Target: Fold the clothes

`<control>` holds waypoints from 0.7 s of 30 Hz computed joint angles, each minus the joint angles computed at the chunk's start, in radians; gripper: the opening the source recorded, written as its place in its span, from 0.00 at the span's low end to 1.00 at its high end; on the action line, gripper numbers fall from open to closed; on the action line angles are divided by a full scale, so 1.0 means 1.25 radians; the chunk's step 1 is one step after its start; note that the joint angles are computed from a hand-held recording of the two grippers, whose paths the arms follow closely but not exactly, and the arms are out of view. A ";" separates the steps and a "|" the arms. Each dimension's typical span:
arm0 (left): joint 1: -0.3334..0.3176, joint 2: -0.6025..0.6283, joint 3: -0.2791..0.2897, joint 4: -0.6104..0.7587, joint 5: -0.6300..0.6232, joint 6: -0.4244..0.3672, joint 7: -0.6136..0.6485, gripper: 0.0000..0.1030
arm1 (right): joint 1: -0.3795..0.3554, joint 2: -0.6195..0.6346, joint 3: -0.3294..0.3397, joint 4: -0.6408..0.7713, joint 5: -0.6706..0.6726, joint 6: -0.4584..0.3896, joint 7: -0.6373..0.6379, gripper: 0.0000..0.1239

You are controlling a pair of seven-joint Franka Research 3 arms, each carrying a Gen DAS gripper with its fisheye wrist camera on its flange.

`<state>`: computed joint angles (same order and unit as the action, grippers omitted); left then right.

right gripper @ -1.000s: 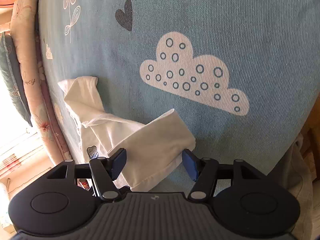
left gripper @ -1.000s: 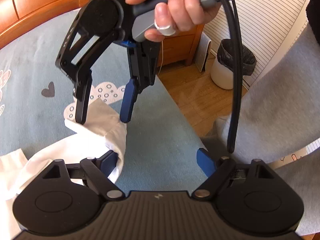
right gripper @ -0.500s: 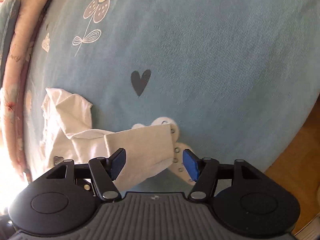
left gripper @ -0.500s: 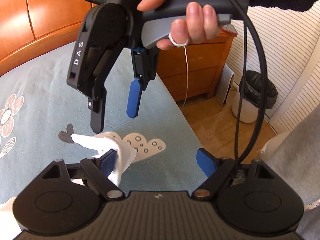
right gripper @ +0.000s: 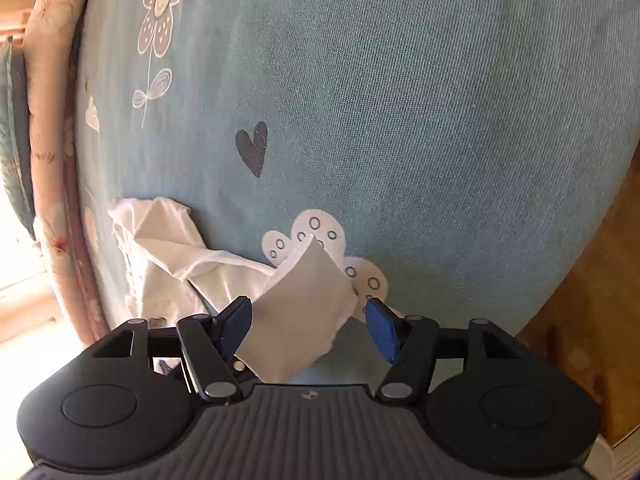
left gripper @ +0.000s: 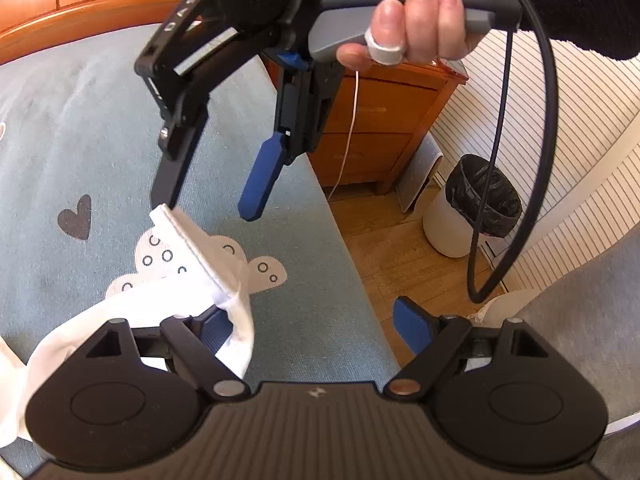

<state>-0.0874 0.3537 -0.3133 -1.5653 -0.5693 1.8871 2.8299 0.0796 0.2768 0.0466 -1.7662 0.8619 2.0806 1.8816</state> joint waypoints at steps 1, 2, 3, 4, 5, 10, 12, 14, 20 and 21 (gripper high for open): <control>-0.001 -0.001 -0.002 -0.001 0.000 0.001 0.006 0.82 | -0.001 -0.002 0.000 -0.003 0.011 0.005 0.004 0.55; -0.003 -0.003 -0.005 -0.003 -0.001 0.007 0.014 0.82 | -0.001 0.000 -0.001 0.004 0.006 0.002 0.009 0.56; -0.005 -0.007 -0.007 -0.006 -0.002 0.011 0.024 0.82 | -0.001 0.003 -0.002 0.011 0.001 -0.001 0.014 0.57; -0.005 -0.012 -0.008 -0.012 -0.005 0.014 0.034 0.82 | -0.001 0.011 -0.004 0.028 -0.016 -0.016 0.022 0.57; -0.006 -0.015 -0.009 -0.015 -0.009 0.016 0.040 0.82 | 0.000 0.022 -0.005 0.051 -0.039 -0.039 0.027 0.57; -0.011 -0.019 -0.004 -0.019 -0.019 0.019 0.034 0.82 | -0.004 0.077 0.009 0.116 -0.073 -0.132 0.029 0.57; -0.009 -0.016 0.001 -0.012 -0.013 0.016 0.029 0.82 | -0.006 0.073 0.018 0.093 -0.041 -0.125 0.007 0.46; -0.003 -0.017 0.007 -0.005 -0.004 0.003 0.018 0.82 | 0.006 0.069 0.019 0.083 -0.055 -0.116 -0.012 0.22; 0.015 -0.040 0.033 -0.012 0.016 0.009 -0.058 0.82 | 0.039 0.040 0.004 0.087 -0.163 -0.077 -0.063 0.08; 0.017 -0.040 0.038 -0.009 0.020 0.012 -0.081 0.82 | 0.047 0.036 0.000 0.098 -0.197 -0.062 -0.076 0.08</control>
